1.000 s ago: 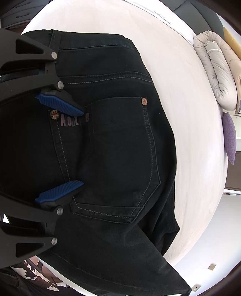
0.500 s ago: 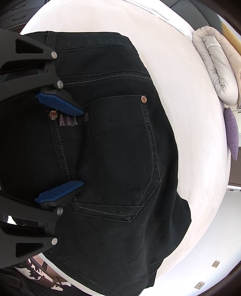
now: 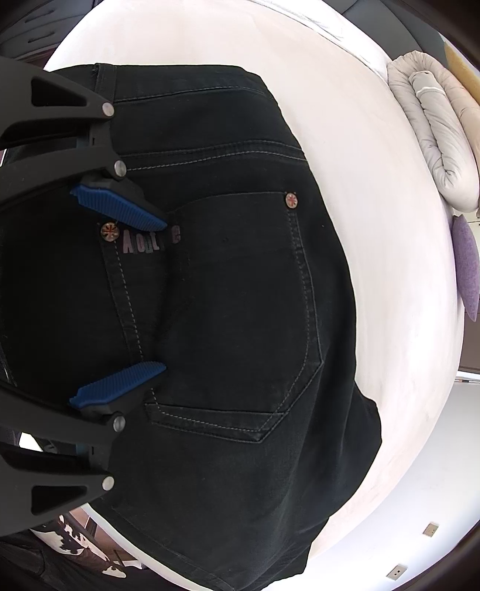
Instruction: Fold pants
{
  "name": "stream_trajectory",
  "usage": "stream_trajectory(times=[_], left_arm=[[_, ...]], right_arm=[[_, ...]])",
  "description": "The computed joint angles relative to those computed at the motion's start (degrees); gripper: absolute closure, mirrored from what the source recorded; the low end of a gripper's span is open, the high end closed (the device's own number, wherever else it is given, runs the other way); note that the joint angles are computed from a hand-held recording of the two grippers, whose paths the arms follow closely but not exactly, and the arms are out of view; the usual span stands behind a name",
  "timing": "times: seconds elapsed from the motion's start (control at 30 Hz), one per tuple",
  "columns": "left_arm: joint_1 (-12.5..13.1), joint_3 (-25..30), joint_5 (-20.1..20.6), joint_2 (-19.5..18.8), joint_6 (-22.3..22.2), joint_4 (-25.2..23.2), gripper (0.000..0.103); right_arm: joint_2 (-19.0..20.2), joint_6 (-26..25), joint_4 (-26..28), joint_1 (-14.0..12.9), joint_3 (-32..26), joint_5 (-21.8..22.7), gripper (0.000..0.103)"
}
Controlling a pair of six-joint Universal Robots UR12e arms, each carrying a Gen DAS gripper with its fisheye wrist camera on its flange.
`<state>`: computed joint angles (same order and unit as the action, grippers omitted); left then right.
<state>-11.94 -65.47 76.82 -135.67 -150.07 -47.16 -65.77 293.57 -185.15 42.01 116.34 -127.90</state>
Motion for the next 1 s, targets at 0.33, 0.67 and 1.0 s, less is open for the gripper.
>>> stream_trajectory(times=[0.33, 0.67, 1.0], left_arm=[[0.3, 0.5, 0.6, 0.1, -0.4, -1.1, 0.026], [0.3, -0.3, 0.1, 0.0, -0.4, 0.2, 0.024], [1.1, -1.4, -0.6, 0.5, 0.3, 1.0, 0.022]], right_arm=[[2.0, 0.4, -6.1, -0.4, 1.1, 1.5, 0.101], [3.1, 3.0, -11.2, 0.7, 1.1, -0.8, 0.099], [1.0, 7.9, -7.1, 1.5, 0.9, -1.3, 0.099]])
